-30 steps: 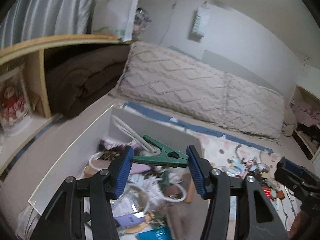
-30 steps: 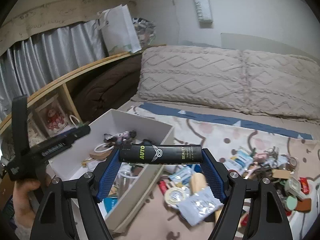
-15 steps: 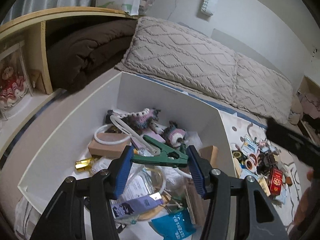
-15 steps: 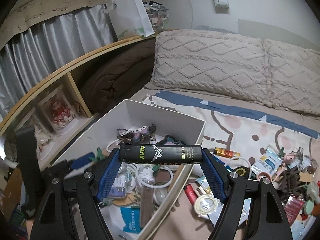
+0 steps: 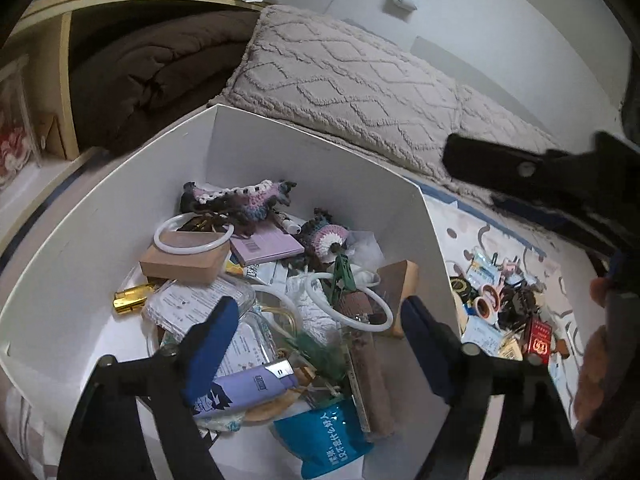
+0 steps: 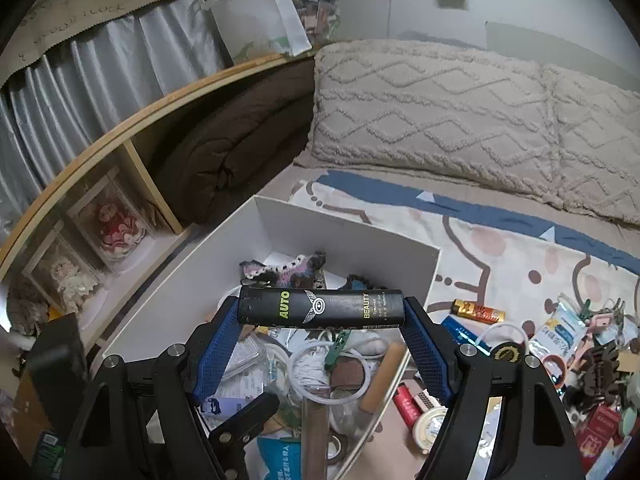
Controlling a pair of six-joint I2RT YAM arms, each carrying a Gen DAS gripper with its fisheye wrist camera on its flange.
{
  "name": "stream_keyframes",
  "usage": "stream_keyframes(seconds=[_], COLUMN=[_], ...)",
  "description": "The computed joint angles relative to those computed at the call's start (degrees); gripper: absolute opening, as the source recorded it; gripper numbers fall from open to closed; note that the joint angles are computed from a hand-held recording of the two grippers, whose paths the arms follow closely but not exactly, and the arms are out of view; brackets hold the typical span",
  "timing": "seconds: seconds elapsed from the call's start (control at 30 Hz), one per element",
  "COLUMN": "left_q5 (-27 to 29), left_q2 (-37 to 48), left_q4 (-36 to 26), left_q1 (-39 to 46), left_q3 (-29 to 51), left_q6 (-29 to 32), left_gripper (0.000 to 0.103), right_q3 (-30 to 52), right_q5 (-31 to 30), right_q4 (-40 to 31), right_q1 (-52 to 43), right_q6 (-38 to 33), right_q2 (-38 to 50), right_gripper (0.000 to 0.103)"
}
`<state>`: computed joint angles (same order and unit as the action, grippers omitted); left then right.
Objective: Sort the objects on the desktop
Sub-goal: 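Open the left tool to drop the green clip into the white box, then open the right tool to drop the black can into the white box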
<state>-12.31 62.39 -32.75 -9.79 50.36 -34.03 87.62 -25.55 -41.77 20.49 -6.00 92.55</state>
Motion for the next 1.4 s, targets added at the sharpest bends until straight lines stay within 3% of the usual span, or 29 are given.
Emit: stream_keyframes(seconds=[0.43, 0.93, 1.27, 1.33, 1.4], left_q5=[-7.8, -16.8, -18.6, -18.8, -19.1], left_q2=[-5.0, -9.6, -9.7, -10.0, -10.2], left_q4=[-6.7, -12.1, -13.7, -14.1, -14.4], left_q1=[-0.4, -4.9, -5.3, -5.3, -5.6], left_q3=[-0.3, 2.3, 3.1, 3.0, 3.0], left_q6=[-2.9, -5.3, -5.8, -6.2, -6.4], left_gripper=[0.084, 0.084, 0.084, 0.084, 0.085], right_q3=[6.2, 21.9, 33.7, 33.4, 30.1], right_q5=[3.7, 12.8, 10.7, 9.5, 7.6], right_q4=[-3.4, -8.5, -15.5, -15.3, -12.3], right_q1=[3.0, 7.2, 6.1, 5.6, 4.9], right_q6=[0.6, 2.1, 10.1, 11.2, 12.1], right_q2=[8.6, 24.0, 31.7, 31.8, 30.3], right_gripper=[0.079, 0.079, 0.080, 0.082, 0.100])
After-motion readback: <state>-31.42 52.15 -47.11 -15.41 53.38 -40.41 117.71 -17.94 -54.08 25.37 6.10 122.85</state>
